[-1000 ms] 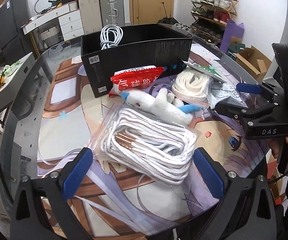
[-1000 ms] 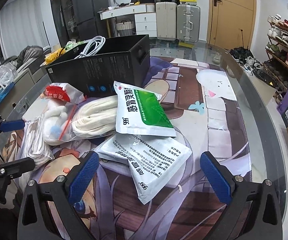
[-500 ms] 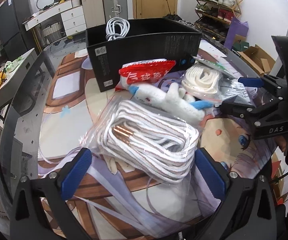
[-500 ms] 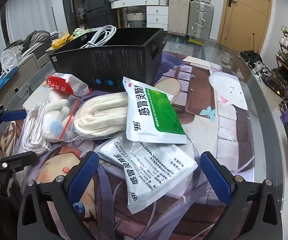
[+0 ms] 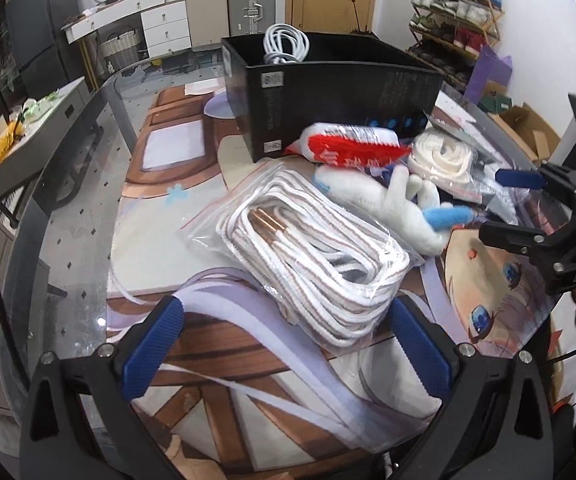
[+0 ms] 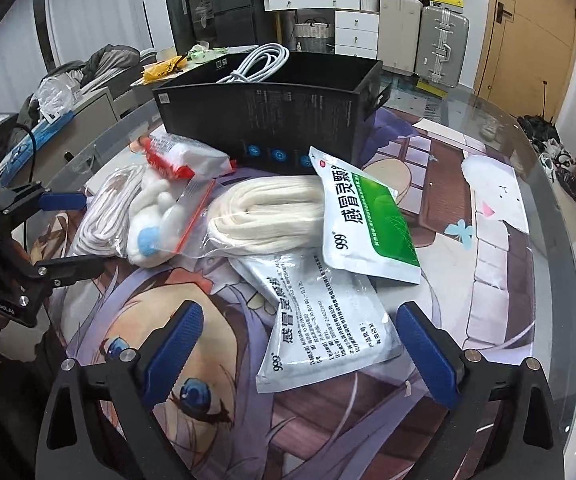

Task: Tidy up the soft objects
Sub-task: 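Close the left tool on the white rope bag while the right tool grasps the white printed packet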

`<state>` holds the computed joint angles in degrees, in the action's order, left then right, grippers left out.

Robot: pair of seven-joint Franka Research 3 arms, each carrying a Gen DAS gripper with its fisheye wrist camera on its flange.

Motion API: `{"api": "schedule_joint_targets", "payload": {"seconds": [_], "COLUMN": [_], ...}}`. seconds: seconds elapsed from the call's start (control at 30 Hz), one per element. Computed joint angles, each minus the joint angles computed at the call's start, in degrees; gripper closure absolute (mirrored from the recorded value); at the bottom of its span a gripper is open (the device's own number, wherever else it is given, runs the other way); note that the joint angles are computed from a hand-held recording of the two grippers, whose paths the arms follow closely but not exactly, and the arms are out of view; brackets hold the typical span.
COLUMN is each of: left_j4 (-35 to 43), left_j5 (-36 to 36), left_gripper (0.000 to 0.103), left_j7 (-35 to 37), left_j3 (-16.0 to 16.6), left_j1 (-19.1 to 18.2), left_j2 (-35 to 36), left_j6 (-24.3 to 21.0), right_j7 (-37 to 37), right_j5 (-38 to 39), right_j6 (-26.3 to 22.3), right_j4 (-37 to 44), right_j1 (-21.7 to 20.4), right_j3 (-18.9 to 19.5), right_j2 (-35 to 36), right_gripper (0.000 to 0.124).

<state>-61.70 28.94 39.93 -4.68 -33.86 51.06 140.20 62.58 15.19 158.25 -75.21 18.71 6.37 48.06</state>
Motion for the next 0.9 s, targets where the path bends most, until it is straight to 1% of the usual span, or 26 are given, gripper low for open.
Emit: {"api": "schedule_joint_targets", "payload": {"seconds": [0.1, 0.17, 0.27, 0.4, 0.47, 0.53, 0.63, 0.67, 0.73, 0.8, 0.83, 0.9], "left_j4": [-0.87, -0.2, 0.37, 3.09, 5.56, 9.36, 16.53, 16.7, 13.97, 9.56, 6.94, 4.11], "left_j5": [-1.08, -1.95, -3.71, -6.3, -6.64, -7.1, -7.0, -6.84, -6.38, -5.66, -5.2, -4.46], "left_gripper": [0.0, 0.0, 0.0, 0.0, 0.0, 0.0, 0.0, 0.0, 0.0, 0.0, 0.0, 0.0], "left_j7": [-0.5, -0.5, -0.87, -2.53, -2.97, -3.13, -2.71, -2.33, -1.93, -2.47, -2.86, -3.5], "left_j3": [-0.69, -1.08, -1.68, -1.9, -1.32, -0.93, 0.41, 0.48, 0.56, 0.71, 0.76, 0.69], "left_j1": [0.92, 1.24, 1.98, 2.53, 2.14, 1.7, 0.22, 0.08, 0.07, 0.27, 0.48, 0.78], "left_j2": [-0.36, 0.16, 0.64, 2.25, 3.56, 5.76, 9.52, 9.55, 7.95, 5.41, 3.9, 2.23], "left_j6": [1.96, 2.61, 4.08, 4.96, 3.93, 1.94, -3.69, -4.24, -3.77, -2.51, -1.75, -1.06], "right_j7": [0.49, 0.87, 1.23, 0.86, 0.89, 0.87, 0.76, 0.74, 0.73, 0.47, -0.05, -0.81], "right_j5": [-0.7, -1.24, -1.35, -1.07, -1.04, -1.03, -1.01, -0.99, -1.0, -0.97, -0.83, -0.57], "right_j6": [-0.32, -0.23, 0.37, 1.48, 1.57, 1.66, 1.67, 1.67, 1.66, 2.05, 2.18, 2.72], "right_j4": [1.49, 2.08, 2.01, 0.68, 0.51, 0.44, 0.41, 0.41, 0.44, -0.31, -0.71, -1.61], "right_j1": [0.52, 0.86, 0.86, 0.47, 0.48, 0.45, 0.39, 0.38, 0.42, 0.37, 0.13, -0.03], "right_j3": [-0.75, -1.19, -1.17, -0.61, -0.62, -0.58, -0.52, -0.5, -0.54, -0.39, 0.01, 0.45], "right_j2": [0.81, 1.12, 1.18, 0.57, 0.47, 0.46, 0.45, 0.43, 0.46, 0.03, -0.22, -0.72], "right_gripper": [0.033, 0.041, 0.045, 0.045, 0.045, 0.045, 0.045, 0.045, 0.045, 0.047, 0.05, 0.056]}}
